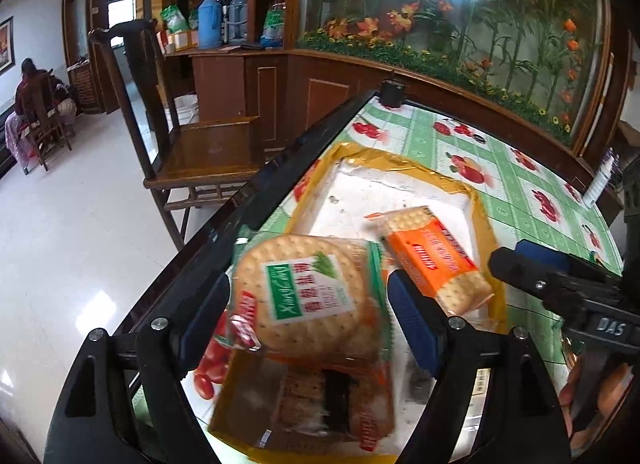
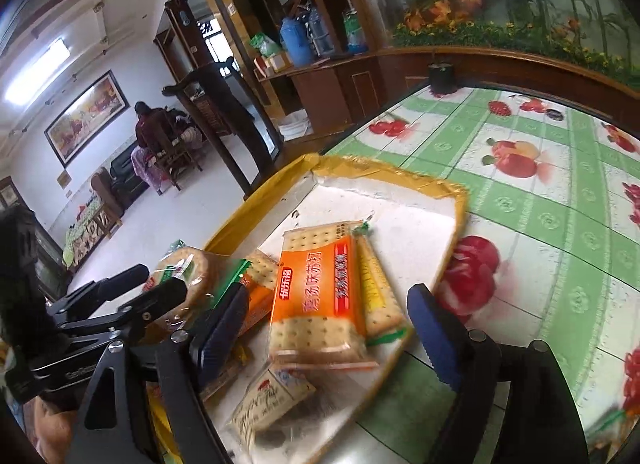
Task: Organize snacks
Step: 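Move both tools back toward the remaining snacks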
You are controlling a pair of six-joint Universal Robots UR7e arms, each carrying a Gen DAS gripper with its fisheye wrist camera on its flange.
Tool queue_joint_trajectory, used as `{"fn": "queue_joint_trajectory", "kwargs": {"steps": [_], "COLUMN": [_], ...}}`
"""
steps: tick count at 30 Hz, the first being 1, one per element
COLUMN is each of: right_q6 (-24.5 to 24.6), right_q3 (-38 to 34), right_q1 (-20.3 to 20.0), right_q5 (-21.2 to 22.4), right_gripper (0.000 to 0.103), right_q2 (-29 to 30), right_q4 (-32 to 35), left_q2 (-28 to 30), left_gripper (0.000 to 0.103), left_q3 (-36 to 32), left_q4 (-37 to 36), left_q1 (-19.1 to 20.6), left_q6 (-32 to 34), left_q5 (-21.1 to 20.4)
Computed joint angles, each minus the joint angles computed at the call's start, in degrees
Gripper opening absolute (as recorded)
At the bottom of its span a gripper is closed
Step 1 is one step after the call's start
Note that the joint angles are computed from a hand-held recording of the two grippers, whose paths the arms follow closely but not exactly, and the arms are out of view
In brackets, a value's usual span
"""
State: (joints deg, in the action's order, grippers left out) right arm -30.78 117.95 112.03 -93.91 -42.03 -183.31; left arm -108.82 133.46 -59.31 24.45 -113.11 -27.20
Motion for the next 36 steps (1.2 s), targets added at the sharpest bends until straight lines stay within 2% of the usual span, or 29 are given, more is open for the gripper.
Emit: {"fn": "queue_joint_trajectory", "kwargs": {"steps": [8,18,26,32,36], "right_q6": [-1.6,-4.2,-7.0,-8.0,-10.1], "right_q3": [6.4,13.8,18.1,20.0,21.0], "right_q1": [-2.8,-9.4,-15.5,-21.0,-23.1], "right_q5": [1.0,0.6,-1.5,-1.7,-1.4], "right_gripper": [0.088,0.092,0.093,0.093,0.093], "right_q2": [-8.2,-19.5,-27.1,-30.9,-32.6], "right_q4": [-2.8,-5.7,-7.3,-7.0,-7.0], "left_q2": [4.5,11.1,17.6,25.6,31.4], "left_gripper": [0.082,0.082,0.082,0.082,0.082], "left_q3": [-1.1,-1.5,-0.6,0.8,0.5], "left_q4": [-2.2,-14.9,-32.0,-54.1,-64.7], "left_q1": [-2.5,-2.5,-1.6,-0.3,0.2], "left_q6": [1.7,11.6,25.2,42.2,49.9], "left_q5": [1.1,2.9,2.4,-0.9,-4.3]}}
